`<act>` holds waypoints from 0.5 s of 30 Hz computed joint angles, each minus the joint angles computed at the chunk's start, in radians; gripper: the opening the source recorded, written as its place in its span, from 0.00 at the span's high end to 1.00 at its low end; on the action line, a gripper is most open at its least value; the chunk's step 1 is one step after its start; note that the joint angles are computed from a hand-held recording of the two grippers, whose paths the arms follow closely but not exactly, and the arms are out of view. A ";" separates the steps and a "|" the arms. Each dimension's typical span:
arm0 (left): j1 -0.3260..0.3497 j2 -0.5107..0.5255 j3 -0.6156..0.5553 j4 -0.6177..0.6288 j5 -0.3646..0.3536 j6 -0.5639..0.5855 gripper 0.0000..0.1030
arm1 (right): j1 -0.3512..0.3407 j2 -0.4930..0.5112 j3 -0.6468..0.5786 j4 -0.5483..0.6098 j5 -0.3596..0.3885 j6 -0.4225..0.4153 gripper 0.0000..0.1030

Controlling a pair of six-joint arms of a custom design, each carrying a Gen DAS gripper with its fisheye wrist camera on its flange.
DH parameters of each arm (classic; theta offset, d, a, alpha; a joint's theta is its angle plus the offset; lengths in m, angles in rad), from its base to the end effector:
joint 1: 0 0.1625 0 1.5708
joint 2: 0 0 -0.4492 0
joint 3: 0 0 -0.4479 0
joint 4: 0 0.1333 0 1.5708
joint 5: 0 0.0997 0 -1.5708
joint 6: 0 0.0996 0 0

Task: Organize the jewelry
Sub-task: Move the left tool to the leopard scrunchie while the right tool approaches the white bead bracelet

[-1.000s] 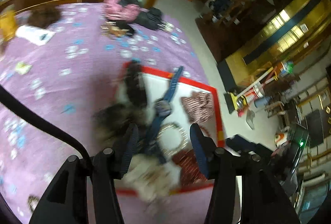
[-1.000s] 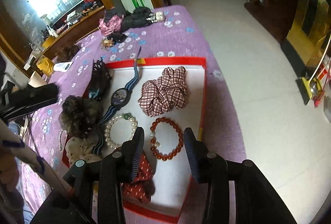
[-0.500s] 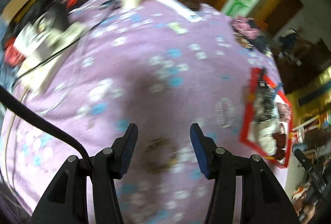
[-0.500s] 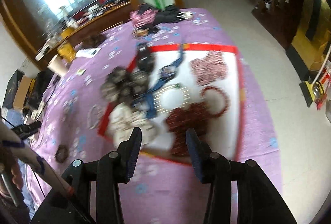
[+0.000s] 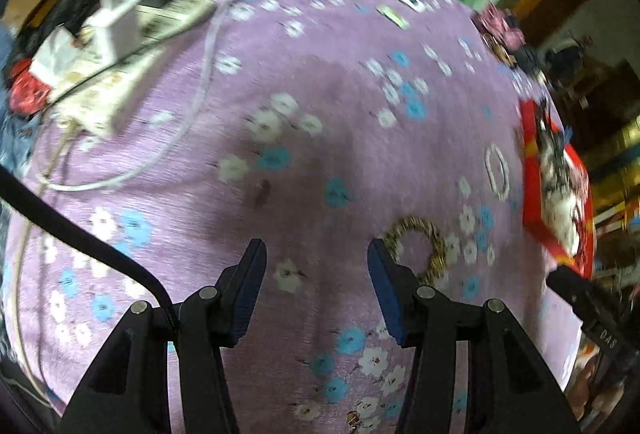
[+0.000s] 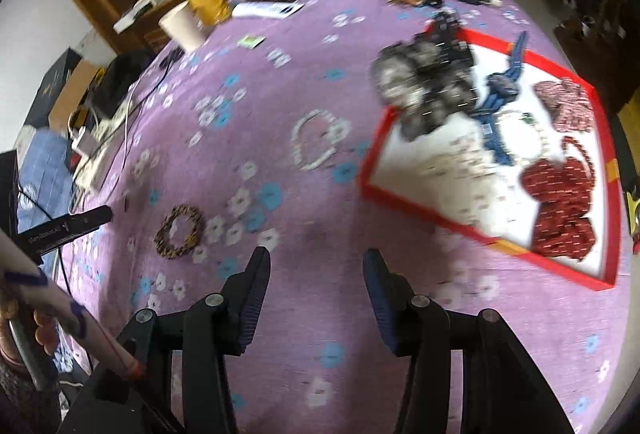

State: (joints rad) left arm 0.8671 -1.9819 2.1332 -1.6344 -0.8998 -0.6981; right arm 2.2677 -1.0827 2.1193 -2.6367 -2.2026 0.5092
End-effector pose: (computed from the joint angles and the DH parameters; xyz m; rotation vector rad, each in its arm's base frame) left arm -0.0813 -0.3976 0.4203 0.0458 2.5317 -0.4844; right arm 0.4042 -0.3668 0.0963 0.2304 -2.5802 0.5115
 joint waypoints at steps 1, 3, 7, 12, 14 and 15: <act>0.004 0.004 0.007 -0.010 -0.010 0.020 0.50 | 0.003 0.012 -0.008 0.006 0.000 0.005 0.50; 0.013 0.015 0.017 -0.032 -0.031 0.054 0.50 | 0.005 0.025 -0.018 0.018 -0.002 0.016 0.50; 0.021 0.037 0.031 -0.063 -0.052 0.111 0.50 | 0.005 0.033 -0.025 0.040 -0.009 0.046 0.50; 0.027 0.054 0.041 -0.090 -0.048 0.160 0.50 | -0.004 0.038 -0.026 0.056 -0.015 0.083 0.50; 0.024 0.058 0.045 -0.103 -0.041 0.180 0.51 | -0.007 0.047 -0.032 0.059 -0.017 0.086 0.50; 0.023 0.060 0.046 -0.106 -0.038 0.186 0.51 | -0.009 0.054 -0.037 0.060 -0.020 0.084 0.50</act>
